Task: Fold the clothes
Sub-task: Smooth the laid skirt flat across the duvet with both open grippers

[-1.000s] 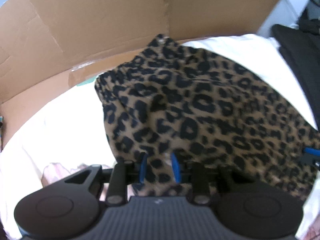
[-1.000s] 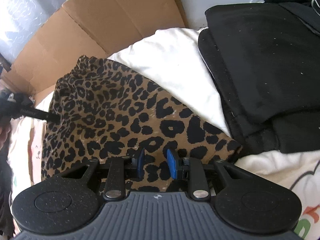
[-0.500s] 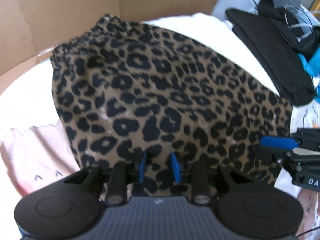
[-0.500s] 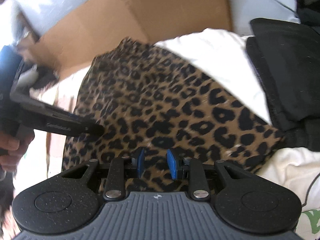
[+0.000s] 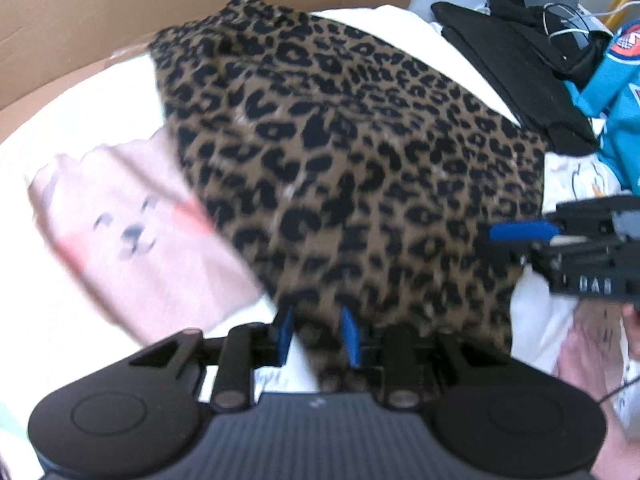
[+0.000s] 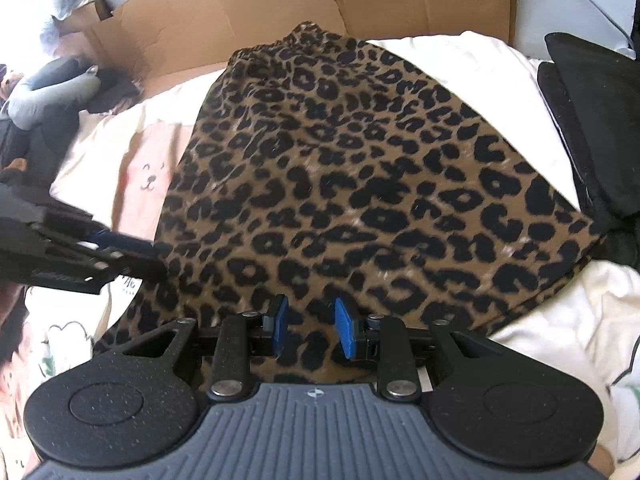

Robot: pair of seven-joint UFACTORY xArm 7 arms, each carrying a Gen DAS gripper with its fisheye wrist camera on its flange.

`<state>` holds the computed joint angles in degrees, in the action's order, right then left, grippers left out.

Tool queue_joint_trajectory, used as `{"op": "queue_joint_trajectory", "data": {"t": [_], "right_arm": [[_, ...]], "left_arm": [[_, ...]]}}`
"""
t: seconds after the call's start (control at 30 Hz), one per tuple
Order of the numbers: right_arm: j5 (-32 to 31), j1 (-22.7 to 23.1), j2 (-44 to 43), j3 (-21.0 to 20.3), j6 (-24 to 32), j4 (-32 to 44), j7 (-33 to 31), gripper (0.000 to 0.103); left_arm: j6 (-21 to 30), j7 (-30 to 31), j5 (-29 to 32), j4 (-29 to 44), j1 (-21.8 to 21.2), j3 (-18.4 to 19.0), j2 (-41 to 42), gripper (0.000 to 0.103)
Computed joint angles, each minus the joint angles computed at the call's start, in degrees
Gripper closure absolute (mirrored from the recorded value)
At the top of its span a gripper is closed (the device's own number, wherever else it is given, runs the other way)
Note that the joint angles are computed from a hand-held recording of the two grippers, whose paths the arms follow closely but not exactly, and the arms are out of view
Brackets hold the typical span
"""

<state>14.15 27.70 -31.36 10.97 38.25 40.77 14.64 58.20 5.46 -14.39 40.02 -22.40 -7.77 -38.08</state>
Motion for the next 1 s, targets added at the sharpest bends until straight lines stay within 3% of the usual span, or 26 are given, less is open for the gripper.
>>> {"op": "queue_joint_trajectory", "data": {"t": [0.1, 0.23, 0.4, 0.6, 0.8, 1.0], "right_arm": [[0.91, 1.18, -1.27, 0.00, -0.26, -1.02, -0.40, 0.070], [1.43, 2.07, -2.20, -0.07, -0.47, -1.25, -1.25, 0.070], [-0.61, 1.69, -1.83, 1.31, 0.32, -0.18, -1.03, 0.070], [-1.79, 2.42, -1.19, 2.26, 0.89, 0.49, -1.25, 0.070], [-1.58, 3.88, -0.45, 2.58, 2.49, 0.91, -2.54, 0.070], [0.81, 6.64, -0.33, 2.53, 2.89, 0.75, -5.33, 0.070]], "left_arm": [[2.07, 0.19, 0.07, -2.08, 0.76, 1.70, -5.00, 0.074], [2.64, 0.67, -0.04, -3.58, 2.24, 3.31, -9.87, 0.063], [5.98, 3.50, -2.17, -5.96, 2.52, 6.68, -14.90, 0.063], [9.15, 5.15, -5.14, -9.69, 3.53, 8.03, -19.96, 0.063], [9.58, 5.89, -7.00, -13.40, 2.99, 6.63, -23.38, 0.064], [6.26, 7.56, -5.70, -15.76, 0.80, 3.30, -24.39, 0.064]]}}
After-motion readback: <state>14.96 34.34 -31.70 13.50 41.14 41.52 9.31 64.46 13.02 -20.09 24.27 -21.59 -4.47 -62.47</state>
